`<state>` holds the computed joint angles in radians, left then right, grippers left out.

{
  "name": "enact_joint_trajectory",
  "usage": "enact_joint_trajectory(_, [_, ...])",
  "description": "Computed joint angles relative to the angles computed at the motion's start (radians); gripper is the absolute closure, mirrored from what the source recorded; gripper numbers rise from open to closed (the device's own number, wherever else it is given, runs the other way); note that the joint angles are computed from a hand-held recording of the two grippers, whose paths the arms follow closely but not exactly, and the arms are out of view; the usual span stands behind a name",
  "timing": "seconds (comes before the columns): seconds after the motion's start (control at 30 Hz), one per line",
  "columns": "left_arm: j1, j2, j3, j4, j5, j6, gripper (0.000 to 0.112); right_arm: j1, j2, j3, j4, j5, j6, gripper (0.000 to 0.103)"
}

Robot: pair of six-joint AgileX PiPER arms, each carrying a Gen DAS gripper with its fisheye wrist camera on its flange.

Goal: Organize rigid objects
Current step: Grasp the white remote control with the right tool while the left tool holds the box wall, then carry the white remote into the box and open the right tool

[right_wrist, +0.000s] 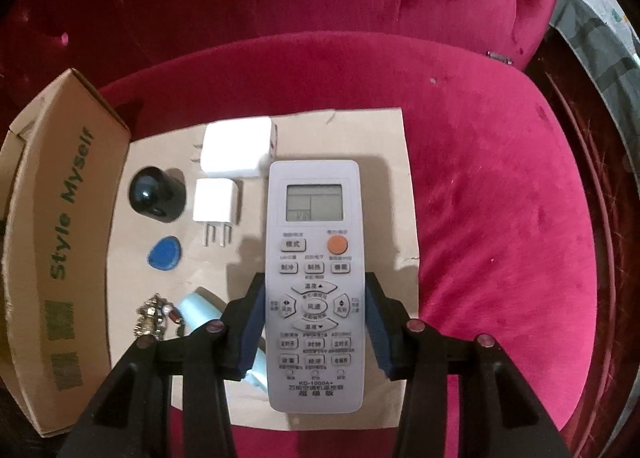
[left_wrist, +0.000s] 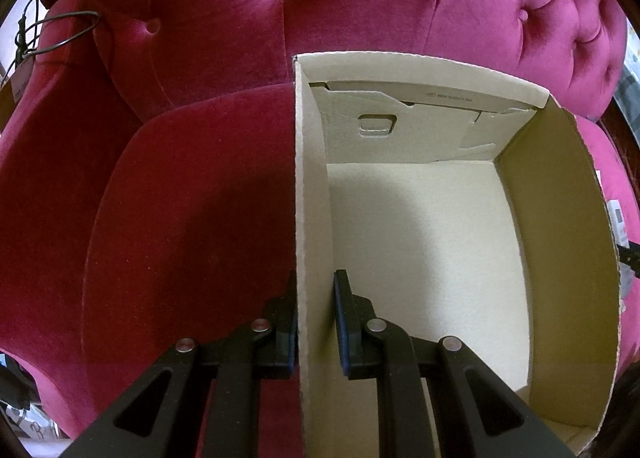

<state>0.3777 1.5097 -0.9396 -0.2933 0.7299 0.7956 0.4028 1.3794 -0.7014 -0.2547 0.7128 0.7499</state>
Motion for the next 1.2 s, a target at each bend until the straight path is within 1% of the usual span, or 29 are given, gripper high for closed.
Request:
enact_joint_trajectory(0.17, [0.005, 0.007, -0.008, -0.006, 0.008, 0.009, 0.097, 0.075, -0.047, -0.034, -0.028, 0.087, 0.073, 0.054])
enact_joint_trajectory(0.37, [0.027, 0.027, -0.032, -0.034, 0.037, 0.035, 0.097, 0.179, -0.051, -0.119, -0.070, 0.192, 0.160, 0.054])
enact_joint_trajectory(0.4, [0.030, 0.031, -0.035, -0.036, 0.040, 0.039, 0.097, 0.187, -0.052, -0.148, -0.065, 0.223, 0.156, 0.054])
enact_joint_trajectory(0.5, [0.037, 0.040, -0.050, -0.043, 0.056, 0.044, 0.097, 0.227, -0.043, -0.209, -0.071, 0.279, 0.178, 0.054])
enact_joint_trajectory(0.67, [0.042, 0.053, -0.066, -0.052, 0.074, 0.050, 0.097, 0.242, -0.019, -0.267, -0.080, 0.312, 0.181, 0.054])
enact_joint_trajectory(0.9, [0.068, 0.059, -0.063, -0.087, 0.081, 0.099, 0.096, 0.332, 0.031, -0.392, -0.102, 0.399, 0.222, 0.054])
enact_joint_trajectory(1.2, [0.077, 0.067, -0.078, -0.093, 0.104, 0.100, 0.096, 0.402, 0.112, -0.543, -0.108, 0.455, 0.238, 0.054])
